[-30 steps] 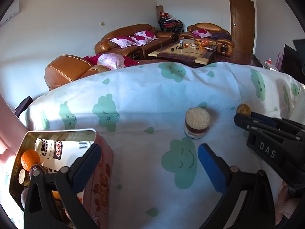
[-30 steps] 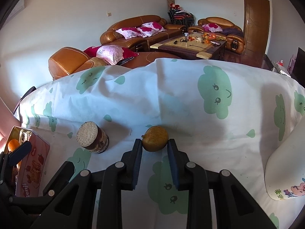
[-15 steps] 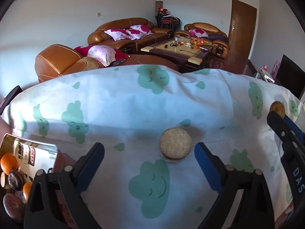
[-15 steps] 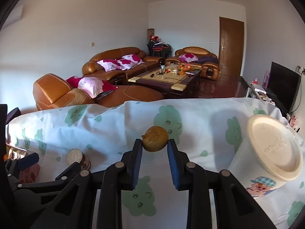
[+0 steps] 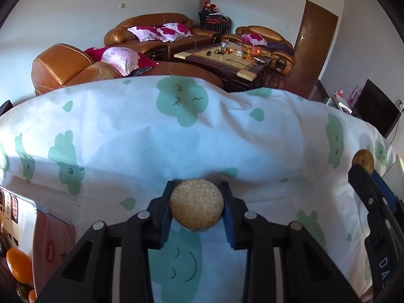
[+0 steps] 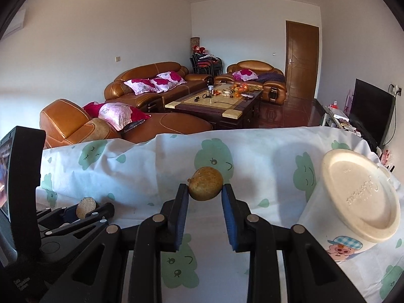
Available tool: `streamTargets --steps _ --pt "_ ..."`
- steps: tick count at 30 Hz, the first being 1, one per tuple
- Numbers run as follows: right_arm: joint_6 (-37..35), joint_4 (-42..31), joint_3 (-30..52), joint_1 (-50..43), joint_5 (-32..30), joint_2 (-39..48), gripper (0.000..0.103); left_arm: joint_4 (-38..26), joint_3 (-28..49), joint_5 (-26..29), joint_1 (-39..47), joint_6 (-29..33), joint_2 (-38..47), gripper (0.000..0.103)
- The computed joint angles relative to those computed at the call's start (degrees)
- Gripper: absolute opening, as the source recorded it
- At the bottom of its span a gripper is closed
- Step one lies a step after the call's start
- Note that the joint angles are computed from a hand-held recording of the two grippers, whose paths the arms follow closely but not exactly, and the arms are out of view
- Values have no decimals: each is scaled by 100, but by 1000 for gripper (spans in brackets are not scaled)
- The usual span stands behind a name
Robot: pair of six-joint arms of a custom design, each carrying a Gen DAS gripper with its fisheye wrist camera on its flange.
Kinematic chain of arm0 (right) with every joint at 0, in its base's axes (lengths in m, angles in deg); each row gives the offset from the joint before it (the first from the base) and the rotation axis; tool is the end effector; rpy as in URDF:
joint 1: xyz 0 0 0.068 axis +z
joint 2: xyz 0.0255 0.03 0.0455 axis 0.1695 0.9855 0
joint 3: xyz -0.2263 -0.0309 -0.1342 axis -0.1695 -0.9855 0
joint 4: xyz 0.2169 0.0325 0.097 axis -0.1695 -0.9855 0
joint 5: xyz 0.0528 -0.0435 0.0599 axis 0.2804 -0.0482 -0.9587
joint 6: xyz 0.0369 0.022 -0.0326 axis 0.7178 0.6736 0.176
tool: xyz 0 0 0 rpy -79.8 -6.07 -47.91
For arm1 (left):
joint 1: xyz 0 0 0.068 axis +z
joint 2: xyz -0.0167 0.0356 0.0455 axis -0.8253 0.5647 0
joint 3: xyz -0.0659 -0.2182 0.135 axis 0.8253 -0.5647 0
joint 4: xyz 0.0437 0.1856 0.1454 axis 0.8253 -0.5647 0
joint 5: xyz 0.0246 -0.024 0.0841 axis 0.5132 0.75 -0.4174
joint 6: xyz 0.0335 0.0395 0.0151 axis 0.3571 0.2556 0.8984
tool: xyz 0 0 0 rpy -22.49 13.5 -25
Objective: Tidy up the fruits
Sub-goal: 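Carry the cake cup and yellow fruit over the tin with both grippers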
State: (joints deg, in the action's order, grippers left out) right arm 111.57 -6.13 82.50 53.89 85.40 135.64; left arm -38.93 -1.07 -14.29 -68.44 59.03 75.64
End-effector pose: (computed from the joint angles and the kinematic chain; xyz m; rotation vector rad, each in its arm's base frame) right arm 0.2725 0.2369 0.1830 -0.0102 2.1716 0.0337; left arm 0.3411 -0.0741 0.1336 -0.1325 2.4426 -0.1108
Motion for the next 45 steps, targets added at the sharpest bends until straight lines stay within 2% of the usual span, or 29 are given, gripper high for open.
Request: streamTargets --steps 2,7,10,15,24,30,39,42,45 --pt "-15 19 -17 13 42 -7 29 122 -90 56 27 -5 -54 35" --pt "-37 64 -68 74 148 -18 29 672 -629 -202 -64 -7 -487 35" --pt "-53 93 -101 97 197 -31 29 769 -861 -375 -167 34 -692 35" --pt "-83 173 -179 263 488 -76 29 896 -1475 -325 -233 32 -1224 35" --pt "777 -379 -585 1020 1043 -535 29 918 -2790 -420 -356 188 -2546 35" --pt "1743 -1231 -616 1846 1614 -723 29 516 -3647 -539 -262 494 -3989 35" --pt "3203 -2641 -157 2907 2148 -542 29 -893 -4240 -9 743 1288 -6412 35" --pt "3550 -2998 124 3194 2257 -383 29 -1256 -4260 440 1396 1678 -6895 35" --pt "3691 -3244 498 3416 2353 -148 29 -1467 -4233 1190 2355 2216 -7128 35"
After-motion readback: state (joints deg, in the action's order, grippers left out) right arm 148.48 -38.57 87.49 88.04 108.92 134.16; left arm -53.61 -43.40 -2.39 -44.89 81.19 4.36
